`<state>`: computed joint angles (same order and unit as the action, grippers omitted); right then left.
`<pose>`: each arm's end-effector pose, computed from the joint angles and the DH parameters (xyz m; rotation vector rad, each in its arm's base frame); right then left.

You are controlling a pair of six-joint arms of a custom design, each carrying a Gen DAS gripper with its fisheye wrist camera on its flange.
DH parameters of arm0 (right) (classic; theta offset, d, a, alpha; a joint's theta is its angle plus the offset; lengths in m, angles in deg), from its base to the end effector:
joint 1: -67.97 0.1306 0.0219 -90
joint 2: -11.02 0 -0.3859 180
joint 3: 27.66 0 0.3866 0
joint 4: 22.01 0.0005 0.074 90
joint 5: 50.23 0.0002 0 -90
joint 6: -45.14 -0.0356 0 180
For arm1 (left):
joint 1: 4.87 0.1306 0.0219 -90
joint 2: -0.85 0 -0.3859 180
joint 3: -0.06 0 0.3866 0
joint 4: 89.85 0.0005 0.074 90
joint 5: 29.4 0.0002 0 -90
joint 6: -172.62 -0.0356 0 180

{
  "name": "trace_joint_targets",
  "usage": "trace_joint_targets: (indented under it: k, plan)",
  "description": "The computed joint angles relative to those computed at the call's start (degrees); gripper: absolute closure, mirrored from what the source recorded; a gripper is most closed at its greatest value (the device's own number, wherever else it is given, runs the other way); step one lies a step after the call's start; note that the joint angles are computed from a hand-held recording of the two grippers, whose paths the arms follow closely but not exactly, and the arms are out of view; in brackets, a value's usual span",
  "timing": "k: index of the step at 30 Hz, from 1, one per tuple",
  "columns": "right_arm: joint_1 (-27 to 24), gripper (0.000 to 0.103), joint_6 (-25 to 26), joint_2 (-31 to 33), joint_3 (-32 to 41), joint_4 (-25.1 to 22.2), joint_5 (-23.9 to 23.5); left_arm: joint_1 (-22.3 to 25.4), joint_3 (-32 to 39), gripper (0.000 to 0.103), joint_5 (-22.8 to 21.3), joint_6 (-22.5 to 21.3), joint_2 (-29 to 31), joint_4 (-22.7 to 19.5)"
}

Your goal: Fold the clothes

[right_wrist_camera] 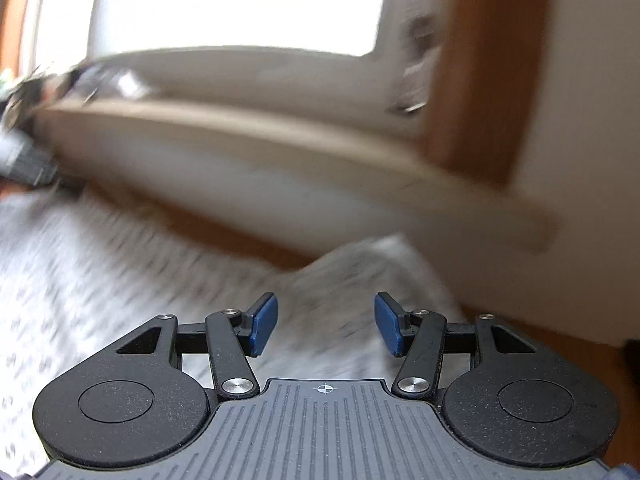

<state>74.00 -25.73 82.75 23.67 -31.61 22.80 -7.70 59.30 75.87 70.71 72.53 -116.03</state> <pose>0.3537 0.0473 0.3081 -0.6237 1.9778 0.1702 0.3617 -0.0278 0.3459 0.4269 2.1839 -0.2122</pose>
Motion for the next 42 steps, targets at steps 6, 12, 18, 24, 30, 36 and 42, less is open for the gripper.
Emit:
trace_joint_targets:
  k: [6, 12, 18, 24, 30, 36, 42]
  plan:
    - [-0.19, 0.051, 3.24, 3.68, 2.72, 2.94, 10.09, 0.36, -0.19, 0.066, -2.64, 0.38, 0.12, 1.20]
    - [-2.28, 0.051, 0.58, 6.22, 4.63, 3.40, 9.14, 1.33, -0.38, 0.066, -0.84, 0.71, 0.46, 1.30]
    - [-6.22, 0.094, -1.11, 7.32, 7.63, -3.20, -0.64, 2.21, -0.54, 0.065, -0.77, 2.08, 0.34, 1.29]
    - [-8.56, 0.095, -0.67, 5.45, 7.06, -3.69, 4.73, 1.70, -0.90, 0.064, -3.17, 2.80, 0.03, 1.64]
    - [-5.57, 0.092, 3.83, 8.03, 7.40, -5.42, 10.68, 1.11, -0.63, 0.044, -3.53, 2.33, 0.40, 1.28]
    - [-5.54, 0.088, 3.30, 8.19, 8.32, -4.04, 10.31, 0.30, -1.08, 0.044, -6.32, 3.13, -0.16, 1.69]
    - [-13.30, 0.059, 2.11, 2.32, 7.55, -11.15, -1.97, -3.09, -2.21, 0.028, -8.63, 4.93, -3.83, 0.88]
